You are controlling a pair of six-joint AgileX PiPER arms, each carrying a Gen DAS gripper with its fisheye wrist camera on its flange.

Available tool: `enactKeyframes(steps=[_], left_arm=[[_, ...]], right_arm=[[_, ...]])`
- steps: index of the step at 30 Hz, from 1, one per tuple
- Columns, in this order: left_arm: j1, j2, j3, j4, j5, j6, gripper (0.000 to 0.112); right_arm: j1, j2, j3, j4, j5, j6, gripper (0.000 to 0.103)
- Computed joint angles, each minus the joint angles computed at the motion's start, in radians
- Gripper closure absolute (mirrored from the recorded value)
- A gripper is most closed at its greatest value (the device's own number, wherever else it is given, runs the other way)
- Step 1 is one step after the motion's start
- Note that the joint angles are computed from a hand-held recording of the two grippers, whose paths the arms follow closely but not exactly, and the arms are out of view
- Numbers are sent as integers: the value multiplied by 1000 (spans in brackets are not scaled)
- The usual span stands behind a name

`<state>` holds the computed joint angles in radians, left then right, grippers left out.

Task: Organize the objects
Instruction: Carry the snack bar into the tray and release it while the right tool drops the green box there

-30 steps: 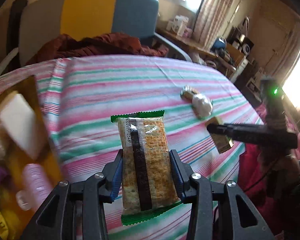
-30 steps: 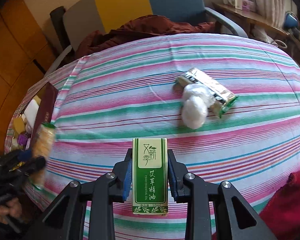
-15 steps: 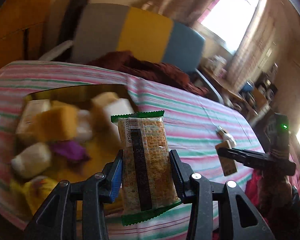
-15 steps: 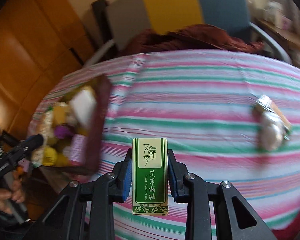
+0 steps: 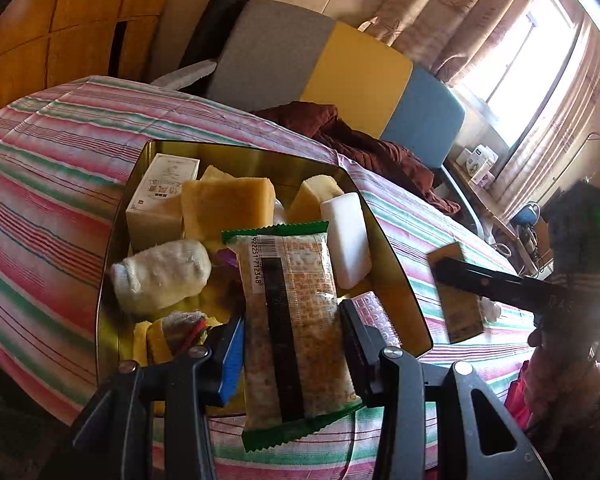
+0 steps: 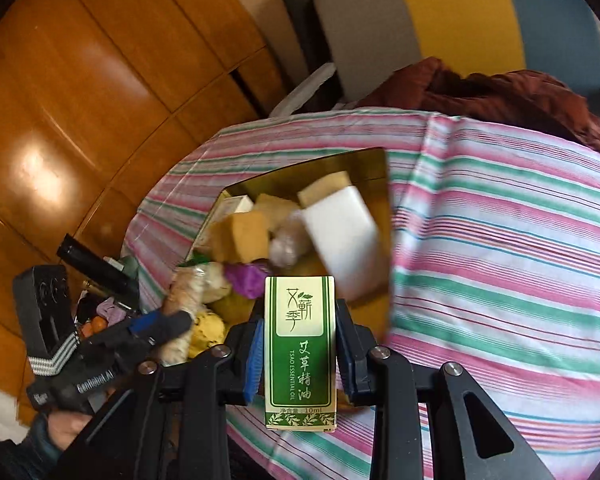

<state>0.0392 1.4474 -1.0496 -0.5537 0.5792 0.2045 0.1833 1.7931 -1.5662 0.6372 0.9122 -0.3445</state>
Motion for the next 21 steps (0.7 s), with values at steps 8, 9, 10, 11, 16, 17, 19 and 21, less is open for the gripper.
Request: enactKeyframes(steps=[8, 9, 10, 11, 16, 17, 19, 21], left_arm=[[12, 26, -10, -8, 20, -5, 67], [13, 24, -7, -3, 18, -11, 67], [14, 21, -5, 4, 16, -16, 67], [13, 16, -1, 16, 11, -26, 67], [-14, -1, -2, 129, -13, -125, 67], [-24, -5, -3, 163, -19, -156, 67], [-52, -16, -5, 259, -31, -237, 67], [-68, -23, -8, 308, -33, -275, 67]], right_arm=[[74, 108, -105, 26, 28, 63, 69], [82, 118, -112, 25, 29, 66, 68], [89, 123, -113, 18, 26, 71, 68], [96, 123, -107, 6, 19, 76, 68], [104, 116, -77, -15, 4, 84, 68], [106, 113, -70, -27, -1, 90, 65], [111, 106, -56, -44, -14, 100, 58], [121, 99, -42, -68, -31, 109, 53]])
